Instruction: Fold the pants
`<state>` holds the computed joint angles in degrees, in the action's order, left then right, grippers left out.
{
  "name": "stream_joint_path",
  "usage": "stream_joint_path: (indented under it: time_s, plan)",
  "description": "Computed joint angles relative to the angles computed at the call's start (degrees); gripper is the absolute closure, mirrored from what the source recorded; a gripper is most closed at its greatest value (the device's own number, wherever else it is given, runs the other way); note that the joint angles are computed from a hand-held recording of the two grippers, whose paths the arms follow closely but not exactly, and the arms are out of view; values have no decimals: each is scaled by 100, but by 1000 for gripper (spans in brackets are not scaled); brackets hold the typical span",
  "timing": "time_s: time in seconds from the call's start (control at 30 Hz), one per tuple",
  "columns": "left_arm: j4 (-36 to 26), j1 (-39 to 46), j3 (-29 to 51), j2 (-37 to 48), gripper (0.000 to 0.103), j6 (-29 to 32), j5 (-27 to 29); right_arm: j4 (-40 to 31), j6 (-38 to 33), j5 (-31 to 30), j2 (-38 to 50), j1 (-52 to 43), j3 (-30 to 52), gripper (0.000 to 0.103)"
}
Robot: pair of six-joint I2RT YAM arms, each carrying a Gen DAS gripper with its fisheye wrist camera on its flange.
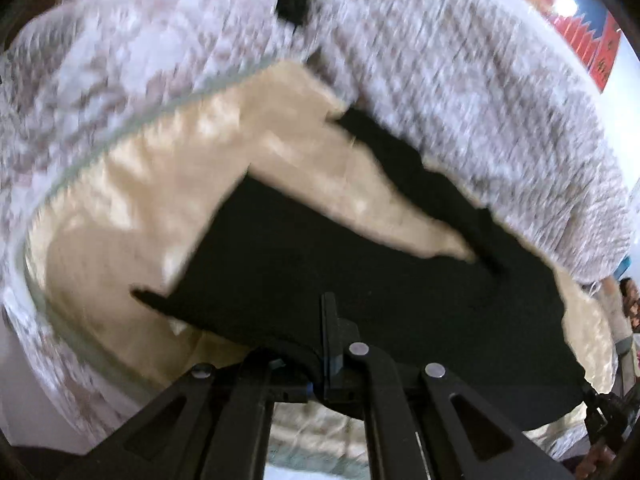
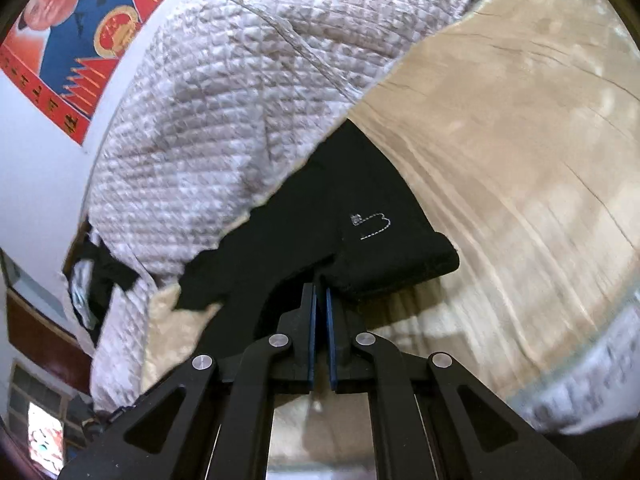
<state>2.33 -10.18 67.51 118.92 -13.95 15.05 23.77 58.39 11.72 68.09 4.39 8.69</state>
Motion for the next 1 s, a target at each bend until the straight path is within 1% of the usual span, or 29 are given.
stream_joint_path:
  time_s: [0.03, 0.1, 0.17, 0.2, 0.23, 0.33, 0.37, 0.47, 0.5, 0.53, 0.57, 0.6, 0.63, 0.67, 0.73, 0.8, 0.83, 0.87, 0.9, 0.97, 1.0]
  plan:
    - [-59, 1, 23, 34, 99, -2, -2, 86, 55, -75, 215, -53, -46, 100]
    - [30, 13, -109, -82, 99, 31, -34, 403, 224, -210, 695, -129, -146, 100]
    - [-9, 49, -190, -158, 96, 5, 10, 449, 278, -136, 807, -77, -169, 100]
    - [-49, 40, -232, -198, 94, -5, -116, 456, 294, -191, 872, -108, -160, 100]
    - [-58, 36, -304, -259, 94, -8, -242, 309, 243, -321, 919, -173, -85, 100]
    - [56, 77, -641, -554, 90, -147, -584, -245, 235, -236, 558, -87, -94, 99]
    - [120, 66, -755, -684, 89, -151, -838, -887, 299, 101, 112, 98, -43, 99]
    - [231, -7, -873, -926, 88, -132, -1511, -2439, 467, 1154, -881, 628, 173, 99]
    - [281, -37, -882, -979, 88, -99, -1577, -2781, 460, 1438, -1019, 749, 295, 98]
    - [346, -75, -901, -1036, 86, -10, -1577, -2866, 379, 1573, -1015, 795, 372, 95]
    - [390, -144, -889, -1061, 79, 93, -1536, -2761, 45, 1635, -961, 806, 468, 93]
    - [418, -208, -852, -1043, 72, 179, -1452, -2488, -293, 1548, -764, 747, 528, 87]
    - [429, -294, -791, -994, 71, 275, -1353, -2276, -589, 1445, -476, 722, 650, 79]
    - [433, -382, -742, -931, 70, 380, -1296, -2044, -861, 1347, -158, 715, 775, 77]
    - [378, -552, -591, -711, 70, 587, -1223, -1570, -1387, 1202, 579, 725, 1040, 76]
    - [138, -687, -351, -343, 70, 706, -1288, -1228, -1730, 1010, 1290, 658, 1303, 76]
    - [-51, -722, -206, -155, 70, 745, -1367, -1220, -1812, 969, 1616, 632, 1433, 76]
    - [-240, -737, -71, 13, 70, 784, -1454, -1401, -1787, 950, 1920, 610, 1597, 76]
    - [-108, -735, -165, -2, 70, 844, -1461, -1489, -1700, 893, 2118, 551, 1644, 76]
    - [-76, -776, -213, -117, 69, 891, -1570, -1296, -1553, 806, 2017, 485, 1408, 76]
    - [-89, -787, -181, -137, 69, 892, -1570, -1571, -1472, 1010, 1900, 545, 1444, 76]
